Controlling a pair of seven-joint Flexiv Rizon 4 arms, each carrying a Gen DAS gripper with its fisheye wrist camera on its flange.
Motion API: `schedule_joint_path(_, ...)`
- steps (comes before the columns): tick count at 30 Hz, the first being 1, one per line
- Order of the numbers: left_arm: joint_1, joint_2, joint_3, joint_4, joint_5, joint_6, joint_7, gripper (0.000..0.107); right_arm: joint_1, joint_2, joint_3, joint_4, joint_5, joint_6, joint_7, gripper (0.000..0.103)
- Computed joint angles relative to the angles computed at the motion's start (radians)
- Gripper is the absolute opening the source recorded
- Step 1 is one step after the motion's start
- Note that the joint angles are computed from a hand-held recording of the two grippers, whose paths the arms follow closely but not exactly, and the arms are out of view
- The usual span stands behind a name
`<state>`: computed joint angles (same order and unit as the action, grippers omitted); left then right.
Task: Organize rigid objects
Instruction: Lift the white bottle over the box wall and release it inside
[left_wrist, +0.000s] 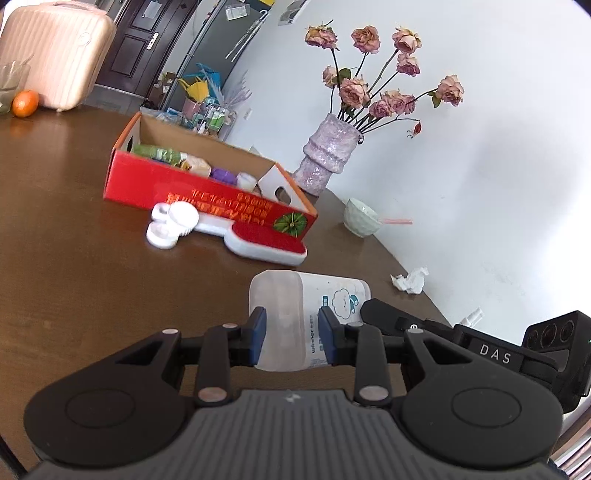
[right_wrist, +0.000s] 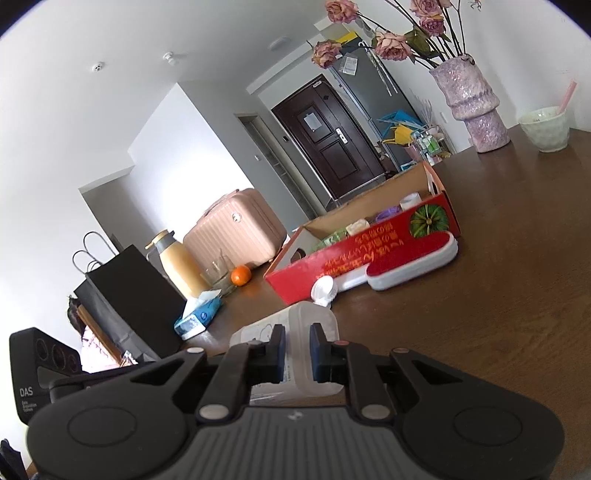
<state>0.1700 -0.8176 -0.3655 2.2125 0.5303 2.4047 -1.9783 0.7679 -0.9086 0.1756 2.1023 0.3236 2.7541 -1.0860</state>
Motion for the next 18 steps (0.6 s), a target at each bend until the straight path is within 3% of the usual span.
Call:
schedule_joint_path(6,-0.008,0.018,-0.017,-0.149,-0.018,-0.072,0.031,0.031,-0.034,0.038,-0.057,-0.082,-0.041,-0.103,-0.041,0.013)
schedule_joint_path(11,0.054,-0.037,-0.119,-0.321,0.013,-0.211,0.025,0.031,-0.092,0.043,-0.092,-0.206,-0.087,-0.228,-0.051,0.013)
schedule_joint_path(15,0.095,-0.106,-0.209,-0.460,0.003,-0.343,0.083,0.031,-0.160,0.018,-0.111,-0.328,-0.181,-0.354,-0.024,0.014)
schedule_joint_path(18,0.131,-0.189,-0.304,-0.581,-0.023,-0.495,0.147,0.030,-0.217,-0.022,-0.117,-0.448,-0.265,-0.488,0.025,0.014)
